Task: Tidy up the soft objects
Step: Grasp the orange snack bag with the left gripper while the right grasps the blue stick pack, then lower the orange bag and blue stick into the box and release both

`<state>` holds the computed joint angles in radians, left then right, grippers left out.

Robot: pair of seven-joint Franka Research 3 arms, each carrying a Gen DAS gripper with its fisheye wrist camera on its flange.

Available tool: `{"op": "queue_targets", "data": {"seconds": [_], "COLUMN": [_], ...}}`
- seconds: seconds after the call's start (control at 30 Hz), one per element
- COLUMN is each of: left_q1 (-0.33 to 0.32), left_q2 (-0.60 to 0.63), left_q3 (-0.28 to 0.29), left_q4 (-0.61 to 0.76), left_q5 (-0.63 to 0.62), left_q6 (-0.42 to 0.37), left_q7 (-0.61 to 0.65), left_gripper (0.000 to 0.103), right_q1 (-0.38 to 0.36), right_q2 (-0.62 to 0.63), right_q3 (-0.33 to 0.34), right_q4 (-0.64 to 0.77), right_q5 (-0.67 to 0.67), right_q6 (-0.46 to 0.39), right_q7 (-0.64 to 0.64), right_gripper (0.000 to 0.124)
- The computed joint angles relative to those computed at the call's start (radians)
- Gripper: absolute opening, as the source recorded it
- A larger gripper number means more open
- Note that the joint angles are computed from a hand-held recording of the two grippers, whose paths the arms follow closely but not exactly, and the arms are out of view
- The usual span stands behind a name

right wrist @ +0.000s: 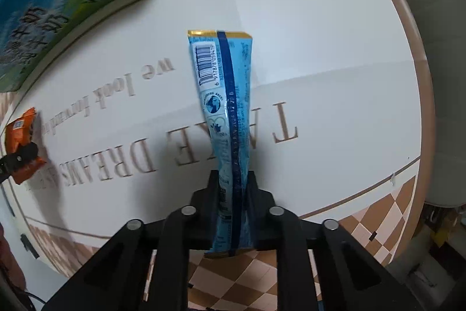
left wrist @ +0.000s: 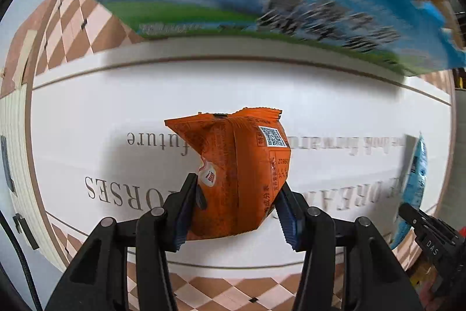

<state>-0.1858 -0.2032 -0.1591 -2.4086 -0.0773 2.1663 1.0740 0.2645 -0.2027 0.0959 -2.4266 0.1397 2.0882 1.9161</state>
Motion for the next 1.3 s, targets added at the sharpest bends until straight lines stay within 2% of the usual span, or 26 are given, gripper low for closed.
{"op": "queue_targets", "data": {"seconds": [0.13, 0.27, 0.4, 0.43, 0.57, 0.7, 0.83, 1.07, 1.3], "left_q1": [-0.017, -0.026, -0.004, 0.005, 0.062, 0.113, 0.133, 0.133, 0.139], "left_q2": [-0.067, -0.073, 0.036, 0.092, 0.294, 0.498, 0.641, 0.753, 0.794], "left_q3": [-0.001, 0.016, 0.057, 0.053, 0.034, 0.000, -0.037, -0.080, -0.092], "left_q4": [0.036, 0.139, 0.319, 0.380, 0.605, 0.836, 1.003, 1.123, 1.169], "left_q5": [-0.020, -0.054, -0.137, -0.148, -0.142, -0.172, -0.177, -0.189, -0.226], "left_q6": [-0.021, -0.040, -0.099, -0.113, -0.167, -0.265, -0.367, -0.487, -0.520], "left_q7": [0.017, 0.061, 0.180, 0.194, 0.219, 0.218, 0.207, 0.197, 0.173], "left_gripper": [0.048, 0.048, 0.048, 0.048, 0.048, 0.048, 0.048, 0.049, 0.050], "right_q1": [0.010, 0.015, 0.016, 0.015, 0.019, 0.026, 0.032, 0.054, 0.072], "right_q2": [-0.066, -0.090, -0.048, 0.009, 0.169, 0.322, 0.407, 0.467, 0.484], "right_q3": [-0.018, -0.031, -0.035, -0.012, -0.003, -0.017, -0.032, -0.048, -0.051], "right_q4": [0.026, 0.127, 0.254, 0.304, 0.490, 0.629, 0.682, 0.692, 0.692], "right_q5": [0.103, 0.216, 0.284, 0.284, 0.224, 0.184, 0.154, 0.063, -0.007], "right_q6": [-0.009, -0.013, 0.024, 0.083, 0.135, 0.144, 0.147, 0.176, 0.195], "right_q7": [-0.059, -0.094, -0.074, -0.049, 0.046, 0.118, 0.159, 0.190, 0.197], "right_gripper": [0.015, 0.015, 0.015, 0.015, 0.015, 0.015, 0.015, 0.015, 0.017]}}
